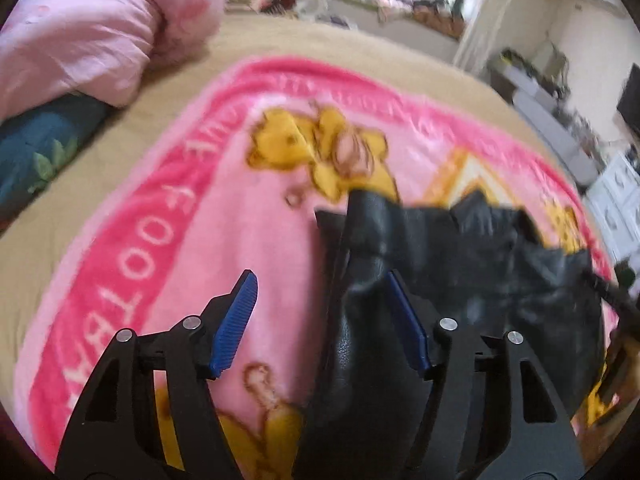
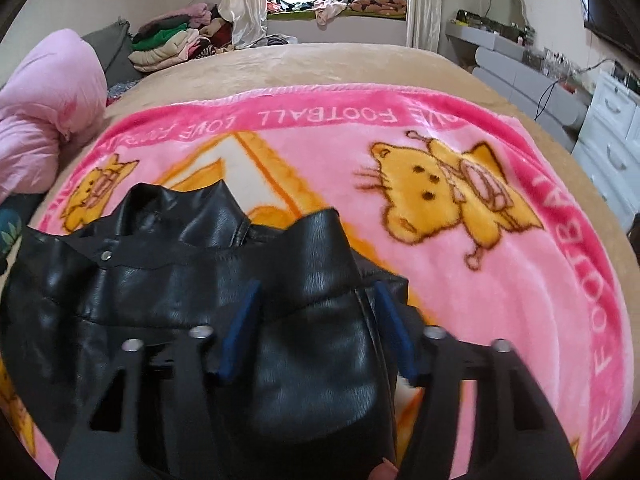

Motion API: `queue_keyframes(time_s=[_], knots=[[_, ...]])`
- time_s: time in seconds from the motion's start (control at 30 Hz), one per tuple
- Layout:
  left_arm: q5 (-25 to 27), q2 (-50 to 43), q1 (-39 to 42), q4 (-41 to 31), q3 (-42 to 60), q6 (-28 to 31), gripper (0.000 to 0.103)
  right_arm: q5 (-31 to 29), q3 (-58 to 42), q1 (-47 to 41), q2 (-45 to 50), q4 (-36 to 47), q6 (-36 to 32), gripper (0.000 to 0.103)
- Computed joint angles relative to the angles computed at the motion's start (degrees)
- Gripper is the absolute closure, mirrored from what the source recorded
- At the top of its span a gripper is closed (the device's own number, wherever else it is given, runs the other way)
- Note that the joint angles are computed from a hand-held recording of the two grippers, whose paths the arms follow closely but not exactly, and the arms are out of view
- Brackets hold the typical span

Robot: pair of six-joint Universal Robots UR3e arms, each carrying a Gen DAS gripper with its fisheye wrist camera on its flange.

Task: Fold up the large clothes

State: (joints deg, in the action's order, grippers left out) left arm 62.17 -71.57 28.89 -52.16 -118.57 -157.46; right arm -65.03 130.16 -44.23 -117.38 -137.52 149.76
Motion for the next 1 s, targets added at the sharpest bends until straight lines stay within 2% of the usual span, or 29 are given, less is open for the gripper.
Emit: queue_keyframes(time_s=[0.07, 0.13, 0.17, 0.2, 0.23, 0.27, 0.37, 0.43, 0.5, 0.63, 0.83, 1.0], knots=[[-0.7, -2.6, -0.6, -0.2, 0.3, 1.5, 0.048, -0.4, 0.7, 0.2, -0.5, -1.5, 0.6, 0.072], [0.5, -4.0, -2.6, 2.7, 0.0, 1.6, 0.067, 1.1, 1.7, -1.4, -3.0, -1.1, 0.7, 0.081], [0.9, -4.3, -3.5, 3.8, 0.0, 1.6, 0.085, 2.4, 2.1, -2.8, -4.8, -0.1, 0.3, 0.085], [2.1, -4.0, -4.5, 5.2, -0.2, 0.9, 0.090, 4.5, 2.3, -5.1, -7.4, 2.3, -0.6, 0.086], [2.8, -3.4, -5.0, 6.4, -0.3, 0.4, 0.092, 6.6, 1.9, -7.3, -9.5, 5.0, -1.6, 0.086], [2.2, -2.7, -5.0, 6.8, -0.2, -0.1, 0.094, 11.0, 0.6, -11.8, -13.0, 11.2, -3.7, 0.087], [-3.1, 1.6, -2.1, 3.7, 0.8, -0.4, 0.095, 20.2, -4.6, -20.4, -16.4, 25.8, -8.8, 0.089], [-6.5, 2.3, -0.6, 1.1, 3.2, -0.9, 0.095, 22.0, -7.6, -21.5, -14.6, 27.9, -7.7, 0.090], [-7.5, 0.9, -0.9, 2.0, 5.3, -2.8, 0.095, 22.2, -8.8, -20.8, -11.9, 25.6, -4.5, 0.090], [-3.9, -5.5, -4.8, 8.5, 7.2, -7.0, 0.095, 20.4, -9.0, -17.0, -4.9, 16.7, 3.4, 0.090], [2.9, -13.4, -10.2, 16.1, 7.3, -9.6, 0.095, 8.2, -6.4, -6.5, 5.4, -1.8, 13.4, 0.091], [5.7, -17.1, -12.1, 18.8, 7.2, -9.3, 0.094, 3.7, -4.8, -4.0, 11.1, -7.3, 15.4, 0.091]])
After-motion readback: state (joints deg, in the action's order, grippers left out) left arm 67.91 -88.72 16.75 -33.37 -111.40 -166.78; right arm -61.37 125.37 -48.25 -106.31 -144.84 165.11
